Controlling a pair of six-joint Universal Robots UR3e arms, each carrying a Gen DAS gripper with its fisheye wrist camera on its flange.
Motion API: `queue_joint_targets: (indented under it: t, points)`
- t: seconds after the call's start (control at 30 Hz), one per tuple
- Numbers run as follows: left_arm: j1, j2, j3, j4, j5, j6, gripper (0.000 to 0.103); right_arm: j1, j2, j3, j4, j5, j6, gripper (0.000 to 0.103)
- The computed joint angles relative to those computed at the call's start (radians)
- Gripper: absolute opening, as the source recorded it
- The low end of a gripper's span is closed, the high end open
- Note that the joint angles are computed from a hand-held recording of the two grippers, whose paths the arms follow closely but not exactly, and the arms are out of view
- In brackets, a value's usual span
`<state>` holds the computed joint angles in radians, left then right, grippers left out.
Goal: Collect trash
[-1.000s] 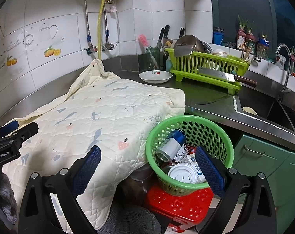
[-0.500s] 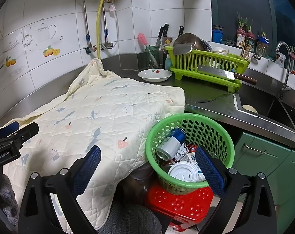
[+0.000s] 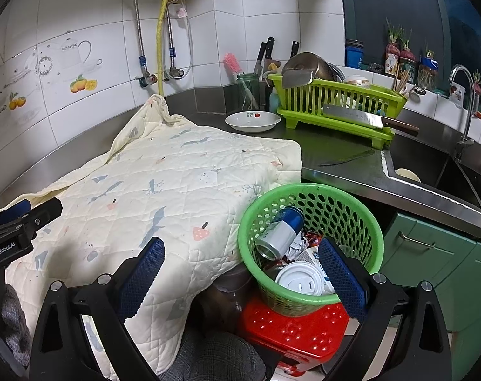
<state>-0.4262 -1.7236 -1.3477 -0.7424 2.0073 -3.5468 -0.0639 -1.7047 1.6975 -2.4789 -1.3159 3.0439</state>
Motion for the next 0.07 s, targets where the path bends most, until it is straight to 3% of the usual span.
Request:
queue_joint_targets:
  t: [0.07]
  points:
    - [-0.002, -0.003, 0.002, -0.001, 0.000, 0.005, 0.098, 0.000, 0.001, -0.002, 0.001, 0.000, 0.000, 0.094]
